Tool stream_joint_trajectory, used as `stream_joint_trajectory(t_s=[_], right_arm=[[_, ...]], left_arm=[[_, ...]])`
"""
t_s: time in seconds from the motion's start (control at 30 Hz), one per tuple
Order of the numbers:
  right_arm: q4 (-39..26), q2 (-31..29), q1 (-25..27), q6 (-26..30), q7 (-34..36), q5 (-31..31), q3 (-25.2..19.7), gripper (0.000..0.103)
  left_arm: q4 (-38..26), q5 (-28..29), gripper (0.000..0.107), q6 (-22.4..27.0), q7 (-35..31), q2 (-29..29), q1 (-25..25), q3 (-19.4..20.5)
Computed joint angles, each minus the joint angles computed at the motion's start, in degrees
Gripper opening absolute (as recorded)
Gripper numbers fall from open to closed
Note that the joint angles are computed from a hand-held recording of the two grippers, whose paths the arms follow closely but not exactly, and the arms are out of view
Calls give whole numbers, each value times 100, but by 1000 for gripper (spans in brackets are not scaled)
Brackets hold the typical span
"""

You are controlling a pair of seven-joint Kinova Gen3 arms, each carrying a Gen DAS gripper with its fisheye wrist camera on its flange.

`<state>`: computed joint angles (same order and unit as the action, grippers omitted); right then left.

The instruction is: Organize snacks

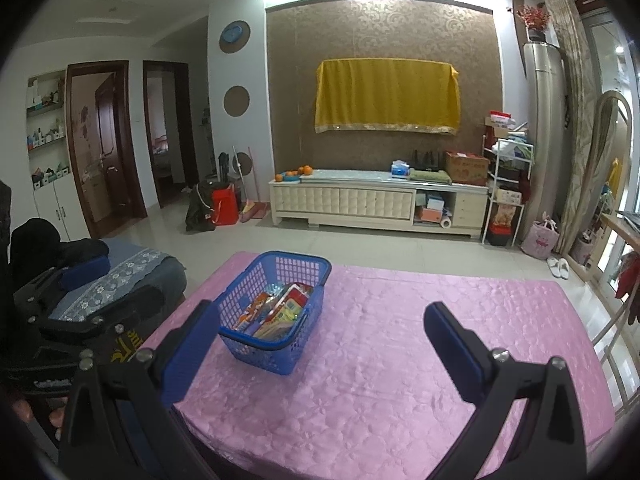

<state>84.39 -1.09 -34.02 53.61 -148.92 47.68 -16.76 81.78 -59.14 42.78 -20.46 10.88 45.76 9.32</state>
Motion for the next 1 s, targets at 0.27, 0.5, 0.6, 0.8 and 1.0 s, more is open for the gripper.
stream_joint_trajectory(t_s=[0.27, 0.5, 0.6, 0.8, 1.0], right_arm=[[48, -63, 65, -34, 26, -149, -6, 103], [47, -91, 99, -15, -6, -144, -46, 103], [50, -98, 116, -22, 31, -176, -39, 103], [9, -94, 124, 41, 37, -244, -52, 103], [-12, -66, 93, 92, -44, -209, -57, 103]], left_arm=[[-1, 31, 103, -5, -43, -18, 4, 18], [-27, 35, 103, 36, -112, -12, 22, 43], [-62, 45, 103, 70, -163, 18, 35, 38], [-82, 173, 103, 23, -245, 21, 30, 19], [-159, 159, 103, 145, -257, 71, 112, -6]])
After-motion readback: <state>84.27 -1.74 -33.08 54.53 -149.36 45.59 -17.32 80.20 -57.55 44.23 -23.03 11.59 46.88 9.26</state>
